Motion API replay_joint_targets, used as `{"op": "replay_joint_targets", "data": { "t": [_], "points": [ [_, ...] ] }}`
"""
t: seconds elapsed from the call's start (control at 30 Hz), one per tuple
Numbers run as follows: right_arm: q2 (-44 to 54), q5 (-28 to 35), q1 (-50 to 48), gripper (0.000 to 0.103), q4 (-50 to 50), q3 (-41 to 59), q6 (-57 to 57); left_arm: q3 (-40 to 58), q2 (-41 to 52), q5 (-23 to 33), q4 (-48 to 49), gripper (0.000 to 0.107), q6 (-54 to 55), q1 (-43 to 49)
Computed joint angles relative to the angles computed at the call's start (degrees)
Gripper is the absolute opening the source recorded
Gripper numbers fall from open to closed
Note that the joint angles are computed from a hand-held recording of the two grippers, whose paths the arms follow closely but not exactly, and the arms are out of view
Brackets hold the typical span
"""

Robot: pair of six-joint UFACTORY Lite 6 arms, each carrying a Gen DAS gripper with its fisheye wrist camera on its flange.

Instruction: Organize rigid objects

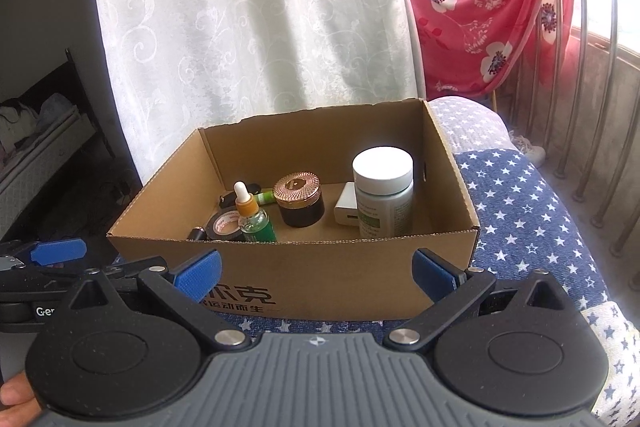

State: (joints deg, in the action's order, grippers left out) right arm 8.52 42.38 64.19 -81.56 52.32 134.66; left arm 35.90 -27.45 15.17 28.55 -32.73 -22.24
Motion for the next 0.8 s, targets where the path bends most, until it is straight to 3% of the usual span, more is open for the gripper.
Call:
{"op": "replay_joint_targets", "data": {
  "t": [0.3, 0.53, 0.8],
  "points": [
    [0.4, -0.5, -0.2, 0.103, 1.0, -0.1, -0.6, 1.0, 1.3, 0.0, -7.1, 0.103, 7.0, 1.4],
    [1.3, -1.4, -0.4, 0.103, 1.3, 0.3, -1.0, 0.7, 1.0, 0.6, -1.9, 0.103, 2.0, -0.1],
    [2.4, -1.6, -1.2, 0.103, 1.8, 1.3, -2.0, 1.8, 2.6, -0.1, -4.7, 0.103, 4.8, 0.8]
  ]
}}
